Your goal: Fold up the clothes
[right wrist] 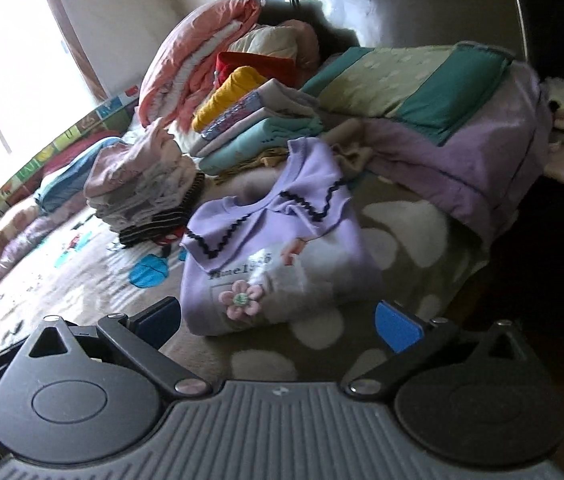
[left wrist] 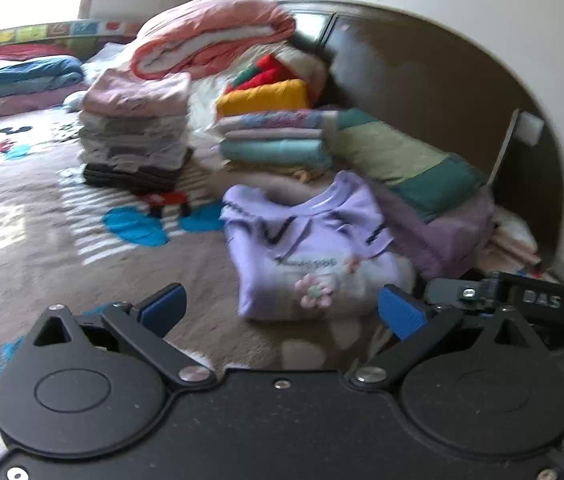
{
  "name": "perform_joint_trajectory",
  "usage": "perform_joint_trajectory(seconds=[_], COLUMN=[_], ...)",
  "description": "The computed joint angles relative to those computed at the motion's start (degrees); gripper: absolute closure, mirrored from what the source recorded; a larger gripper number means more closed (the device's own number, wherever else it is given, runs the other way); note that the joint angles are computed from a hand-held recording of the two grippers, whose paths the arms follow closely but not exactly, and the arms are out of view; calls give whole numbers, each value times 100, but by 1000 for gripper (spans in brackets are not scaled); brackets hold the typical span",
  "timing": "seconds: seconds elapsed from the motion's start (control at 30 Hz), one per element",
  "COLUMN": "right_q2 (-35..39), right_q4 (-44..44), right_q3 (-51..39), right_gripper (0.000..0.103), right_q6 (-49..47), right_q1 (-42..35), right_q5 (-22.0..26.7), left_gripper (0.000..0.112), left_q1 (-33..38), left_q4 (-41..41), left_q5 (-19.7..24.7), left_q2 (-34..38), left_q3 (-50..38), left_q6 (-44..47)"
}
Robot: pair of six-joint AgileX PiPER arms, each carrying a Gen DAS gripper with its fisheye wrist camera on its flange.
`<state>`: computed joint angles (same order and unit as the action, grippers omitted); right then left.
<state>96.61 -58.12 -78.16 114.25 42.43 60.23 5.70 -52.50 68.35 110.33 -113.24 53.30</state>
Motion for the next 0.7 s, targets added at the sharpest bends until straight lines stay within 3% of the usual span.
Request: perform_joint_trajectory(seconds=[0.17, 0.7], right_q2=[31, 297], right_q4=[228, 840], right_q3=[-140, -690], right_gripper=[0, 0], right_q6=[-287, -1160], right_q1=[100, 114], right_q5=[304, 564], left_gripper=[10, 9], left_q1=[-164, -236], left_q4=[407, 599], left_q5=[-516, -593], left_q2=[-420, -541], left_q3=[511, 784], left_q6=[206, 415])
